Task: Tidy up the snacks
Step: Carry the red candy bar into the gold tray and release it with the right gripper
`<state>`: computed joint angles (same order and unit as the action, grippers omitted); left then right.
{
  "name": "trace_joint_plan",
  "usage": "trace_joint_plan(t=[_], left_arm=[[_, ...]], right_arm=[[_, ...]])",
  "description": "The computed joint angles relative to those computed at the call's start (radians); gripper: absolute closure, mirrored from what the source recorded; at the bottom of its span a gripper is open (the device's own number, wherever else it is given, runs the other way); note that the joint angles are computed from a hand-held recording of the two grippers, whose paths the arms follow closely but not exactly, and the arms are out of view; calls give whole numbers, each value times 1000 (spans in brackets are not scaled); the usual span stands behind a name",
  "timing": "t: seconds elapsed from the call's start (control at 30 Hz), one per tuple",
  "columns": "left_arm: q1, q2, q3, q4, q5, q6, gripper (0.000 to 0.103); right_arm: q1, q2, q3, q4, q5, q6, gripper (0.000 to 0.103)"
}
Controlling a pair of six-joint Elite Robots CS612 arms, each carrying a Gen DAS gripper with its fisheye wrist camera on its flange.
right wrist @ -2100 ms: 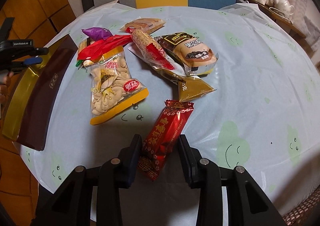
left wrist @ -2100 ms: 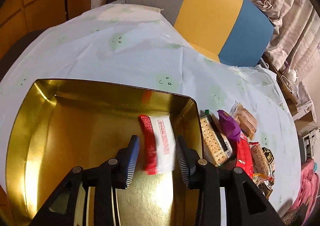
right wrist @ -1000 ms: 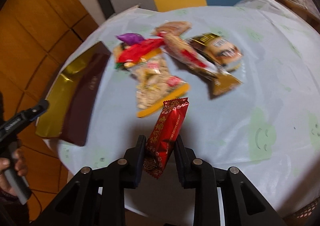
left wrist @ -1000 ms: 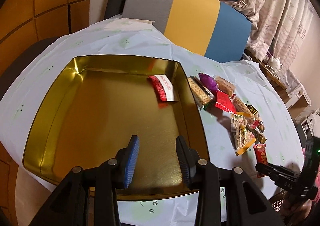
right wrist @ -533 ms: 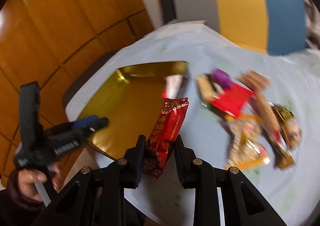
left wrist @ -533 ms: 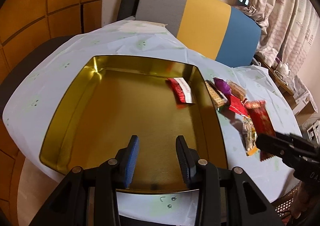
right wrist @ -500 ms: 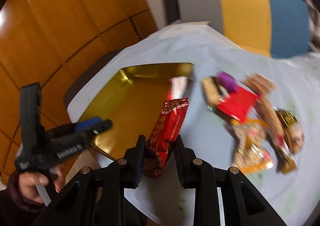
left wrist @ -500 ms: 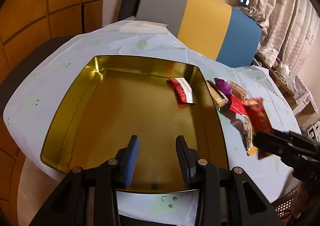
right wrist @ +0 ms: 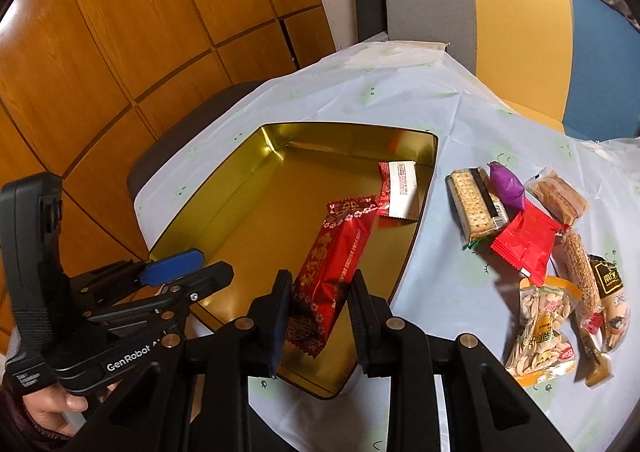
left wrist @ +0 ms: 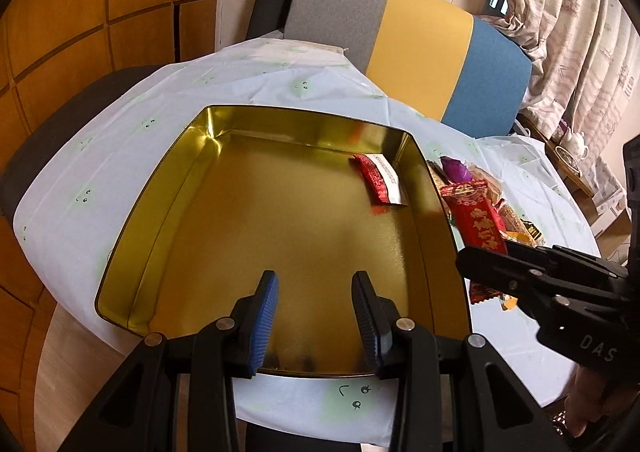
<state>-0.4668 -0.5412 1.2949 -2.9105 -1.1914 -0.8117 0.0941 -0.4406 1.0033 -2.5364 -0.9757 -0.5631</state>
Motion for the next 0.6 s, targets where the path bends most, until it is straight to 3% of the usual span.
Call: trace_joint_plan(t=[0.6], left_arm=[[-2,-3,10,4,6,-13,65]], right_arm=[[14,16,-18,-13,-41,33,74]])
